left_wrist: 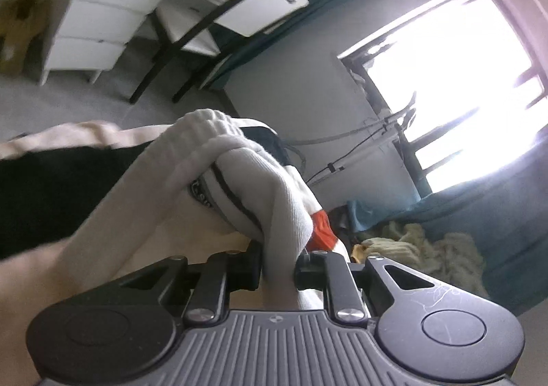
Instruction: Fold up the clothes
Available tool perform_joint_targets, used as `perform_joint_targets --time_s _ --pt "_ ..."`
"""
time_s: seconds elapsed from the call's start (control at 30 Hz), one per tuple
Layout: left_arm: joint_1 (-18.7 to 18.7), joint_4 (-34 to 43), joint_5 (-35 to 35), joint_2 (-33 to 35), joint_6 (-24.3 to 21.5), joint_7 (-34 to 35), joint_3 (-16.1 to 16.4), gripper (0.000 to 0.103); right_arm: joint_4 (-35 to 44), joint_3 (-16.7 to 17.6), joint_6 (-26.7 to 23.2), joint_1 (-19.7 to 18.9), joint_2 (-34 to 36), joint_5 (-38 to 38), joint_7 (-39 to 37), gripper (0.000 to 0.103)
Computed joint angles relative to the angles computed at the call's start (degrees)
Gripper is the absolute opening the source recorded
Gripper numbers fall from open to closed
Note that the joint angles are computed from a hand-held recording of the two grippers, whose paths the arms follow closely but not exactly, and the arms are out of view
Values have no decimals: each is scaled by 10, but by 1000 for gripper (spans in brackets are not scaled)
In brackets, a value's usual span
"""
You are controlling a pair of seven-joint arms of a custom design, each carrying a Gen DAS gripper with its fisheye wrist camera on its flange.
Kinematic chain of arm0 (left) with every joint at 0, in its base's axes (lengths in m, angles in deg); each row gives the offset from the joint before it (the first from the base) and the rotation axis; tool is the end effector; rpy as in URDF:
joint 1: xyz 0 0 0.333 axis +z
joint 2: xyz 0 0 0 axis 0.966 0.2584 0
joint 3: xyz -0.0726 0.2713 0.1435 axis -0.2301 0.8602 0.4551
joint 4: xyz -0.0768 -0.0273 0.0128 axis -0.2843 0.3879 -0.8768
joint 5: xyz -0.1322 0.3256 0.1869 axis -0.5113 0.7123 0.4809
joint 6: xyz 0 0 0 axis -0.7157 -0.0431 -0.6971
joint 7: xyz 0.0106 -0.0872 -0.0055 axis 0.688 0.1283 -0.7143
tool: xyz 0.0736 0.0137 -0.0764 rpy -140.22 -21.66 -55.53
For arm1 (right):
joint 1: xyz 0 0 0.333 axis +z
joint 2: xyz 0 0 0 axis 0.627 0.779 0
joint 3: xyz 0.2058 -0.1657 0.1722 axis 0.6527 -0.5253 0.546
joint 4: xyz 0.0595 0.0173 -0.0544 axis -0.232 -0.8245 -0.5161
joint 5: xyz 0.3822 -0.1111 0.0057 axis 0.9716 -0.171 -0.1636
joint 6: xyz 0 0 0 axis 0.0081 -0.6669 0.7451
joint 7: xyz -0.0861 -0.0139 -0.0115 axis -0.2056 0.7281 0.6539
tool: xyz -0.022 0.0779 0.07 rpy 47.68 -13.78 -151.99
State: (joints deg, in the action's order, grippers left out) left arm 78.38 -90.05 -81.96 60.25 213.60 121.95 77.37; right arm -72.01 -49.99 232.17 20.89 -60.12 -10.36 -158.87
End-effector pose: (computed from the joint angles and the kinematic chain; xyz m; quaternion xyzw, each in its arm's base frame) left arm 0.5987 0.0411 0.6233 -0.7833 0.3564 -0.5018 0.0877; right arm 0.5088 -0.2215 0.4718 -0.0301 0.8598 -0.3640 0.3570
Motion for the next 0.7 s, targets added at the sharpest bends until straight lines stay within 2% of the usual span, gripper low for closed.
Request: perform_joint_targets --time_s 0.1,0.2,0.23,0.33,0.4,0.47,0.57,0.63,0.67,0.7 --pt "-2 79 82 86 6 -52 -13 18 79 9 -38 19 97 96 -88 5" --pt "7 174 149 164 -37 -84 -25 19 130 4 -72 40 154 184 -180 6" --pt "5 202 180 185 -56 -100 -24 19 149 4 -85 46 174 211 -210 6" --pt "4 327 257 254 -162 -156 -24 20 164 -9 -91 59 189 251 -249 6" --pt "11 393 280 291 -201 -155 -36 20 180 -8 -71 52 203 303 -316 8" --pt "12 437 300 317 -221 -157 -43 20 192 -17 -69 66 208 299 -362 8" --pt "19 436 306 323 -209 -161 -53 22 212 -28 -66 85 218 295 -436 10" --pt "35 406 285 313 -184 -136 -69 24 190 -42 -45 101 198 284 -441 17" --pt "46 394 273 310 -173 -102 -80 28 179 -49 -34 109 187 278 -443 31" --pt "55 381 262 304 -166 -56 -92 31 168 -53 -25 115 177 271 -445 54"
